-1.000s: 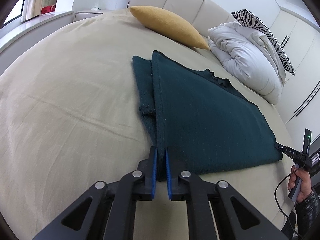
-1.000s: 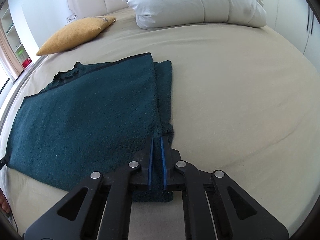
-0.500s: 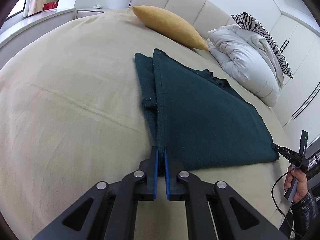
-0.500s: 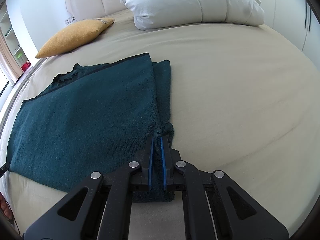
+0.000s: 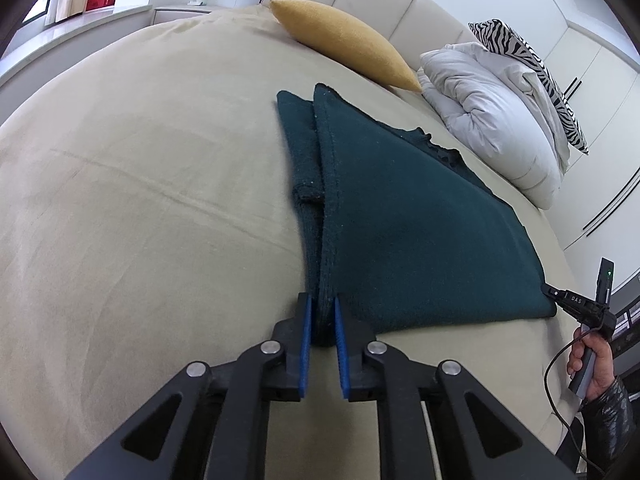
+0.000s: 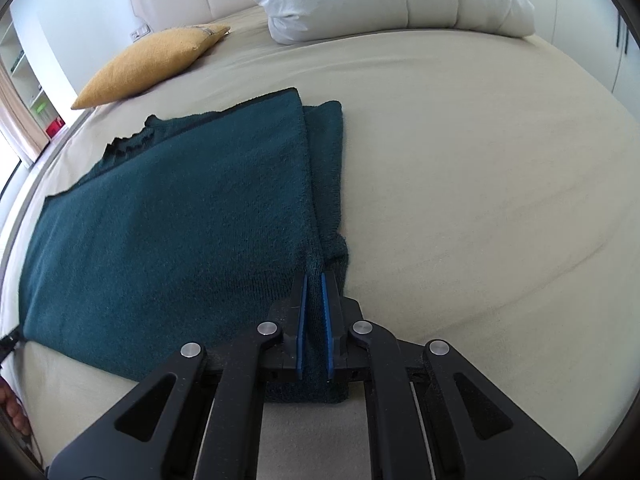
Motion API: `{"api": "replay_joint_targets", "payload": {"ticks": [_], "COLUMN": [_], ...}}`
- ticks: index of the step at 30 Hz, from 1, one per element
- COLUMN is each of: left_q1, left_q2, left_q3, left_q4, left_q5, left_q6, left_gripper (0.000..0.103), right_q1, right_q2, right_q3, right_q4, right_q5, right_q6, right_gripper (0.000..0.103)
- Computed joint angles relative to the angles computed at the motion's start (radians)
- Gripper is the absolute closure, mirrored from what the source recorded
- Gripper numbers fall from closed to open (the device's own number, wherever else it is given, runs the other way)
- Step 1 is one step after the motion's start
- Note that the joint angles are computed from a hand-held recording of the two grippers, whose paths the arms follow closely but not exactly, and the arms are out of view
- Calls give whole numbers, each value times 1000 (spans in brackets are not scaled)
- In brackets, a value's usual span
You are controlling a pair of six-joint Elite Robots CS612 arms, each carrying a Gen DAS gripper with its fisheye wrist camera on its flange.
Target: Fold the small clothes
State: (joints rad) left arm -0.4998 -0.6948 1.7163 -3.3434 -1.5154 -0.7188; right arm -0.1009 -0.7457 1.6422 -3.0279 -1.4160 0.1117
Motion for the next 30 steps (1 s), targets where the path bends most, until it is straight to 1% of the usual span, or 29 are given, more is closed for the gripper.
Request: {"api": "replay_joint_targets", "payload": {"ticks": [2, 4, 5, 6, 7, 8, 9, 10, 11, 12, 13, 14, 17, 19, 21, 22, 24, 25, 26, 27, 28, 29, 30], "left_q1": [-4, -14, -19, -25, -27, -30, -30, -29, -29, -28, -25, -23, -23, -15, -4, 2, 6, 7, 8, 10, 13, 16, 19], "left_q2": [-15, -38, -47, -54, -56, -54, -45, -34, -17, 0, 15, 34, 87, 120, 143, 156, 168, 168, 168, 169, 171, 172, 173], "left_q3": [10, 19, 20, 12, 1, -18, -49, -78, -117, -157, -192, -232, -335, -389, -419, -428, -418, -417, -416, -415, -415, -413, -412], "left_q4": [3, 9, 3, -3, -2, 5, 17, 27, 48, 86, 113, 132, 219, 284, 340, 348, 287, 283, 280, 276, 269, 259, 251], "left_q5": [11, 63, 91, 119, 136, 152, 156, 153, 160, 164, 157, 154, 197, 209, 201, 186, 175, 171, 166, 160, 149, 134, 123], "left_q6": [3, 30, 51, 81, 106, 134, 165, 187, 211, 225, 233, 246, 280, 272, 243, 232, 236, 235, 236, 237, 236, 232, 226], "left_gripper": [89, 89, 87, 79, 69, 64, 58, 58, 58, 58, 58, 58, 56, 56, 56, 55, 54, 54, 54, 54, 54, 54, 54], "right_q1": [-7, -6, -4, -1, 2, 6, 10, 18, 27, 34, 43, 53, 85, 100, 109, 113, 116, 110, 101, 91, 85, 76, 69], "right_q2": [-12, -22, -26, -28, -28, -25, -20, -10, 3, 16, 32, 45, 96, 128, 167, 191, 230, 256, 280, 299, 306, 313, 317], "right_q3": [15, 31, 34, 35, 29, 17, 5, -15, -39, -59, -85, -110, -206, -268, -332, -371, -434, -468, -491, -508, -516, -520, -521], "right_q4": [-21, -66, -85, -95, -102, -100, -93, -78, -60, -51, -38, -19, 44, 91, 119, 144, 206, 223, 198, 162, 148, 127, 109], "right_q5": [21, 27, 31, 38, 62, 97, 129, 169, 213, 250, 291, 318, 397, 433, 494, 514, 517, 543, 587, 608, 606, 596, 590], "right_q6": [54, 78, 82, 85, 87, 86, 83, 79, 77, 79, 75, 62, 22, 28, 44, 55, 87, 123, 173, 226, 256, 298, 321], "right_gripper": [94, 91, 90, 90, 89, 89, 85, 75, 67, 53, 52, 52, 52, 52, 52, 52, 52, 55, 57, 62, 70, 73, 73]}}
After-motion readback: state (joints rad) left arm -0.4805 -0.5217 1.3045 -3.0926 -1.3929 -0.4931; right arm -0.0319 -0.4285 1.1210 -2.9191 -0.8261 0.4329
